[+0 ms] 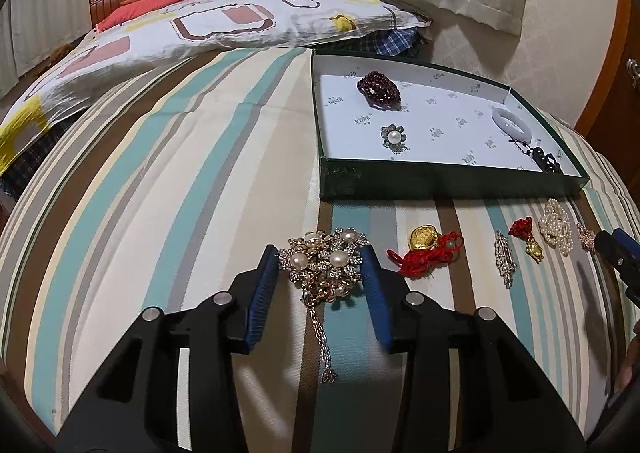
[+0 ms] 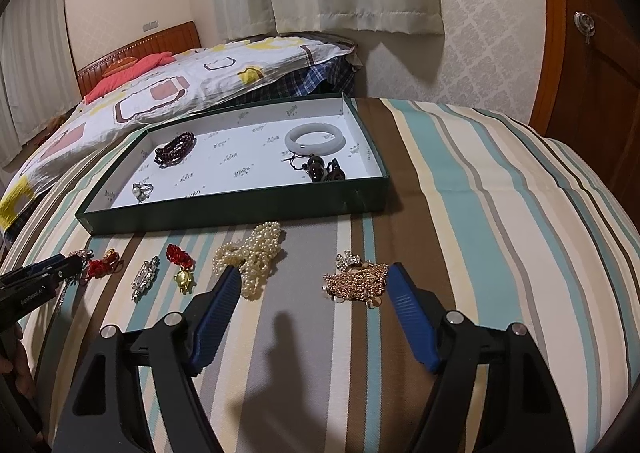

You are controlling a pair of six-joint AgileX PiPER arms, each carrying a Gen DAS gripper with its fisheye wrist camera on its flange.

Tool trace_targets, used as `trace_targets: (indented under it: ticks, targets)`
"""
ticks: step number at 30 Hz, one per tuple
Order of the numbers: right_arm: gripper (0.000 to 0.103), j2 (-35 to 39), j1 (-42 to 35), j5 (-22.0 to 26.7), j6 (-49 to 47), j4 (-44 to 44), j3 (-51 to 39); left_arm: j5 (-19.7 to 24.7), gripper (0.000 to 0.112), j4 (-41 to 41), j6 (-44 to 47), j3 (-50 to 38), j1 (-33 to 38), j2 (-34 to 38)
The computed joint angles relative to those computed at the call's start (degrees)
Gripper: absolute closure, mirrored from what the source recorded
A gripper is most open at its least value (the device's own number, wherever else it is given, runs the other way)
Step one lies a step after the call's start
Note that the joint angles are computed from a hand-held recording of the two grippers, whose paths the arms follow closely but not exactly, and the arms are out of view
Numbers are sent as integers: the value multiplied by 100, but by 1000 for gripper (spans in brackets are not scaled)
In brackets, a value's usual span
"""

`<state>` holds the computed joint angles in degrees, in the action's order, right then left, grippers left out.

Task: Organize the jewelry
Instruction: 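Move left tool to the pearl-and-gold brooch while right tool approaches the white pearl cluster, then close left tool on the pearl-and-gold brooch while right tool grips the pearl cluster, then lift and carry both held brooches over the tray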

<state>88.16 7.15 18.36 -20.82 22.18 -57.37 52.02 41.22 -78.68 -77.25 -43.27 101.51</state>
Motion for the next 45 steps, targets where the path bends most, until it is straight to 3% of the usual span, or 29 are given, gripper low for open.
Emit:
trace_targets:
  ticks: [9, 23, 30, 34, 36, 39, 45]
  targets:
    - [43, 181, 47, 261, 8, 2, -260, 32, 72, 84, -90, 85, 40, -113]
    - [44, 1068, 357, 1087, 516, -525, -1433, 108, 72, 178, -223, 146, 121, -214]
    - [44, 1199, 384, 1175, 574, -676, -1537, 112, 72, 191, -282, 194, 158, -241]
    - [57, 1157, 385, 1114, 471, -678, -1469, 106, 72, 193, -302, 199, 166, -245]
    - [70, 1130, 369, 1127, 350, -584, -1443, 110, 72, 209, -300, 185, 160, -243]
    - [75, 1068, 336, 1118, 120, -415, -1356, 121, 72, 235, -312, 170, 132, -252]
    - [77, 921, 281, 1026, -112, -213, -1187, 161, 72, 278, -310, 90, 51, -273]
